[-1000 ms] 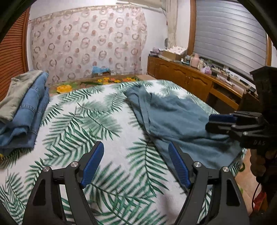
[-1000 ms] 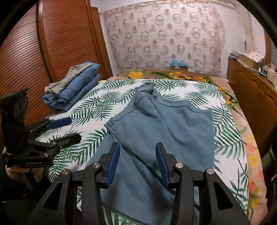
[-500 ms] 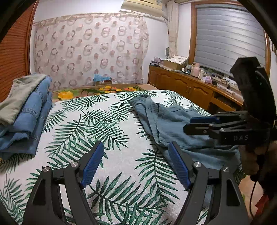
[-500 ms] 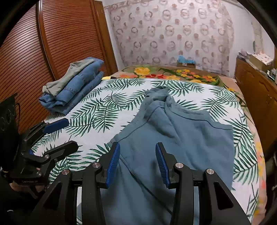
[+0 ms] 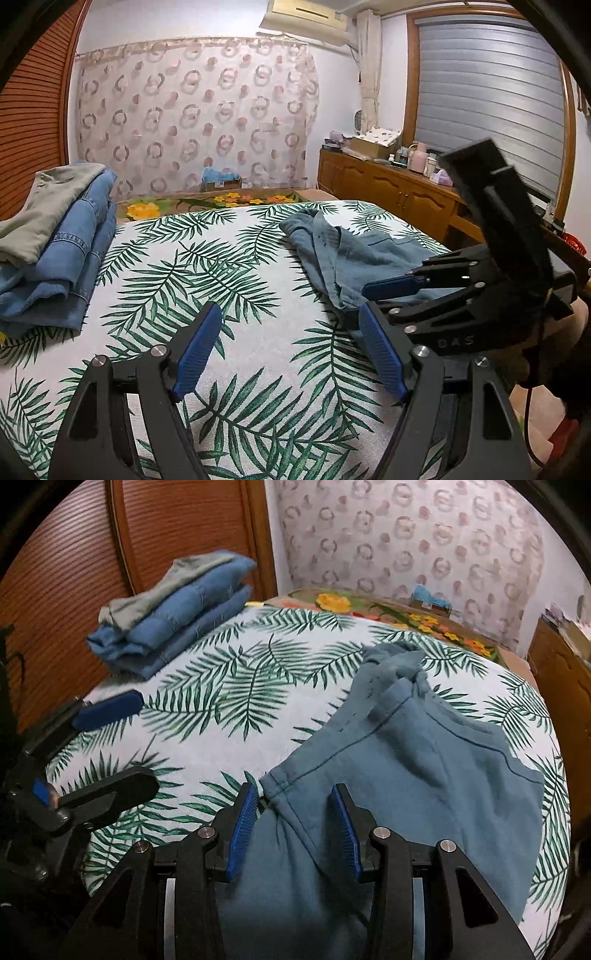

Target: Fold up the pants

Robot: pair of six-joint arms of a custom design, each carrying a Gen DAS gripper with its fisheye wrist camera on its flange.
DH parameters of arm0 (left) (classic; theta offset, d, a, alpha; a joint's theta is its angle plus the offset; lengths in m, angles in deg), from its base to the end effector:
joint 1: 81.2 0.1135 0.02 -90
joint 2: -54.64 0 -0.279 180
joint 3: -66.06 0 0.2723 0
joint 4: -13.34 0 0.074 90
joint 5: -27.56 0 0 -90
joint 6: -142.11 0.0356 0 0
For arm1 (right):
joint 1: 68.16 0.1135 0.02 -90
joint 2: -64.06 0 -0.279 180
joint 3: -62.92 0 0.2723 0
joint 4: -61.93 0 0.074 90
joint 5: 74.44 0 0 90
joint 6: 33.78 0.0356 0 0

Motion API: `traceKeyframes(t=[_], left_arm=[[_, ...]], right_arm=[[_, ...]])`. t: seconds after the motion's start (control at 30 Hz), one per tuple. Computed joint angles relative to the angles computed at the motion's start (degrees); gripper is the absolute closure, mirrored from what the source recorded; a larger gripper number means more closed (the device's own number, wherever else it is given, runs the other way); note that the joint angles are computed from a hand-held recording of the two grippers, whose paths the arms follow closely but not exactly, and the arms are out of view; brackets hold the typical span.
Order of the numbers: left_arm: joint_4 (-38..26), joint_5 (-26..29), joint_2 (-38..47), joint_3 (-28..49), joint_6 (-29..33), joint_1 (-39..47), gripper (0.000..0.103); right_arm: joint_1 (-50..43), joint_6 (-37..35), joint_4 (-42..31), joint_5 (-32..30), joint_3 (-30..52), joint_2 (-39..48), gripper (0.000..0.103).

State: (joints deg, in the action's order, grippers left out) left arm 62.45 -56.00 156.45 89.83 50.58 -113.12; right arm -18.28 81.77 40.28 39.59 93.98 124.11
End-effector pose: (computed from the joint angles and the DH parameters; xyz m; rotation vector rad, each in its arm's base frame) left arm 0.1925 -0.1246 0.0673 0.6193 2.0137 -0.4709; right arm 0.1312 0.1332 0.1409 -0.3205 2.3361 0.1186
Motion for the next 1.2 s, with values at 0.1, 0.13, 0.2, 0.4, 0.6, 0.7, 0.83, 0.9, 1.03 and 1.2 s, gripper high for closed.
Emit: traceKeyframes(t=[0.1, 0.13, 0.2, 0.4, 0.6, 0.7, 0.83, 0.9, 1.03, 1.2], left_arm=[[0.15, -0.71, 0.39, 0.15, 0.45, -0.51, 0.025], [-0.08, -0.89, 0.30, 0.19, 0.58, -0.73, 0.025], [0.03, -1.14, 0.34, 0.10, 0.71, -0.95, 0.025], [-1.50, -0.99, 0.01, 0.54, 1.08, -1.19, 0.025], [-3.97, -2.31, -0.19, 1.47, 2.08, -2.76, 0.025], [-5.05, -2.66, -0.47, 1.70, 2.14, -3.07, 0.025], [-5.83, -2.68, -0.51, 1.97, 1.95, -3.09, 0.025], [-5.91, -2.70, -0.53, 1.96, 1.96, -3.12, 0.025], [-5.98, -2.84, -0.57, 1.96, 2.12, -3.20, 0.025], [-5.63, -2.68, -0.24, 1.96, 2.26, -3.04, 0.025]], right_arm=[[-1.06, -0.75, 0.16, -0.41, 1.00, 1.97, 0.068], [-1.88, -1.24, 0.55, -0.91, 1.25, 2.21, 0.074], [-2.61, -1.60, 0.83, -1.67, 0.97, 0.89, 0.086], [-3.44, -0.94, -1.07, -1.78, -1.40, -7.95, 0.095], [-2.13, 0.14, -7.93, 2.23, -2.05, -17.69, 0.096], [-4.75, -0.85, -11.77, 2.17, -2.14, -22.65, 0.096], [-9.62, -3.06, -15.92, 1.85, -1.79, -27.16, 0.096], [-11.86, -3.83, -16.63, 1.70, -1.67, -28.01, 0.096], [-15.96, -5.68, -17.10, 2.02, -1.26, -28.12, 0.096], [-17.61, -6.80, -15.60, 4.60, -0.18, -24.51, 0.096]])
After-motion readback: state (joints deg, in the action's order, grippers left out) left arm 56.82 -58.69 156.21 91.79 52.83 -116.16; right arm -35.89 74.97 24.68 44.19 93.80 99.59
